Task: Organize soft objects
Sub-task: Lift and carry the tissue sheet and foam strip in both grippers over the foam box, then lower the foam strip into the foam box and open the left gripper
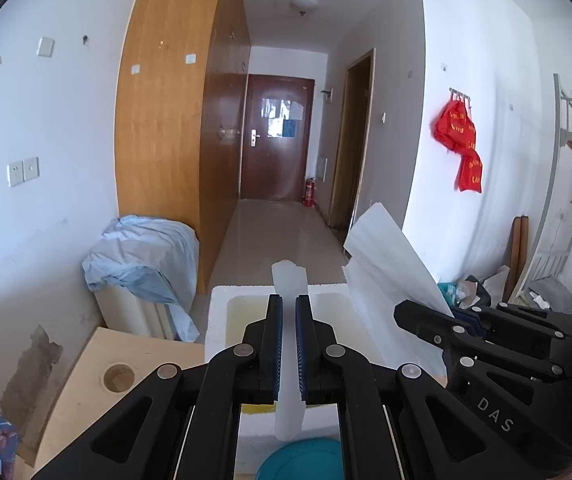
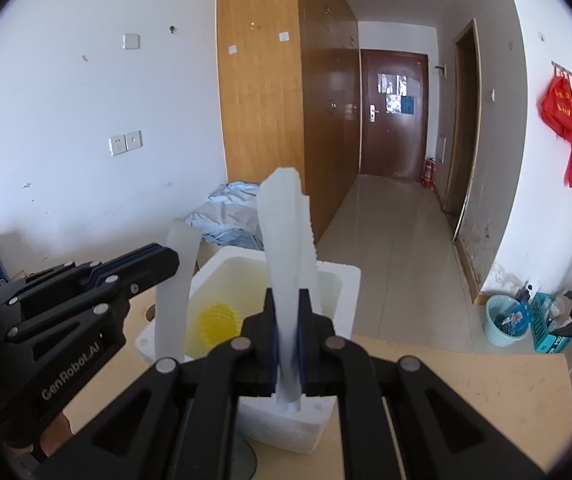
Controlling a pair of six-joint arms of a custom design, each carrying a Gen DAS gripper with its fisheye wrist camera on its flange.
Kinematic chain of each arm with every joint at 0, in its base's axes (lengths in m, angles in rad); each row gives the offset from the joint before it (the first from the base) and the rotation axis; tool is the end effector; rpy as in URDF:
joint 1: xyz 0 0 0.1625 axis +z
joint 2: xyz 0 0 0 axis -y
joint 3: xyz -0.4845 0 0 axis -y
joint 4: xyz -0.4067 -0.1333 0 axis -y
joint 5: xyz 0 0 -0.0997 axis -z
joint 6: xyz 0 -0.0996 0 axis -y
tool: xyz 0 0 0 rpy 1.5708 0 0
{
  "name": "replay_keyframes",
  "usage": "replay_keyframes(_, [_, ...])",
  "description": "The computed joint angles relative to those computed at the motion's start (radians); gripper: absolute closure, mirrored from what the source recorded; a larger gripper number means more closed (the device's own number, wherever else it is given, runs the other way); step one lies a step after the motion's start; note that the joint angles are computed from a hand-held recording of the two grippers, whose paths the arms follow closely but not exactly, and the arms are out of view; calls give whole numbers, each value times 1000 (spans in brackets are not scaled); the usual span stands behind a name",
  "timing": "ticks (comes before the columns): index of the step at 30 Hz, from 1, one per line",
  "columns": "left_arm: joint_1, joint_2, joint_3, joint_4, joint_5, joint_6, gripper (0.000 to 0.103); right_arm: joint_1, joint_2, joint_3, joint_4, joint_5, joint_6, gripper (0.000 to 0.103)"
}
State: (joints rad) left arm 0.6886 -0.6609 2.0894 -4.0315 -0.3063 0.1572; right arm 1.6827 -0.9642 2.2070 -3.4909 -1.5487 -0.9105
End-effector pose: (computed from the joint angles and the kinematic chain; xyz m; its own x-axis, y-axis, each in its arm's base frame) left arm -0.2542 -0.5048 0.1275 -0.7514 -0.2327 -0.6174 0.5201 0.3669 -0.7713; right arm 0.1958 -0.5288 0.1604 -0.5397 -0.6885 0.4844 -0.8368 0.3759 -0.3980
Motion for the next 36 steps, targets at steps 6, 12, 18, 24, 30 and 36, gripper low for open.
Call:
replay_keyframes(6, [32,4,-18,35,-33,5,97,2,20,-15,2,-21,-5,93])
replay_keyframes(12, [56,6,-36,27,-68,36,97,5,39,-27,-15,-37,-6,93])
replay_keyframes(18, [76,9,-45,74,-78,16,97,9,48,-39,-11,-56,-8,93])
replay_keyframes(24, [97,0,-43,113,-105,-21,97,10,47,-45,2,-61,-9,93])
replay_keyframes(30, [102,0,-45,113,-125,-9,96,16,55,-52,4,-73,-6,93])
replay_keyframes(36, [101,-7,-41,143,-115,-42,90,20,61,-54,3,-79,-6,93])
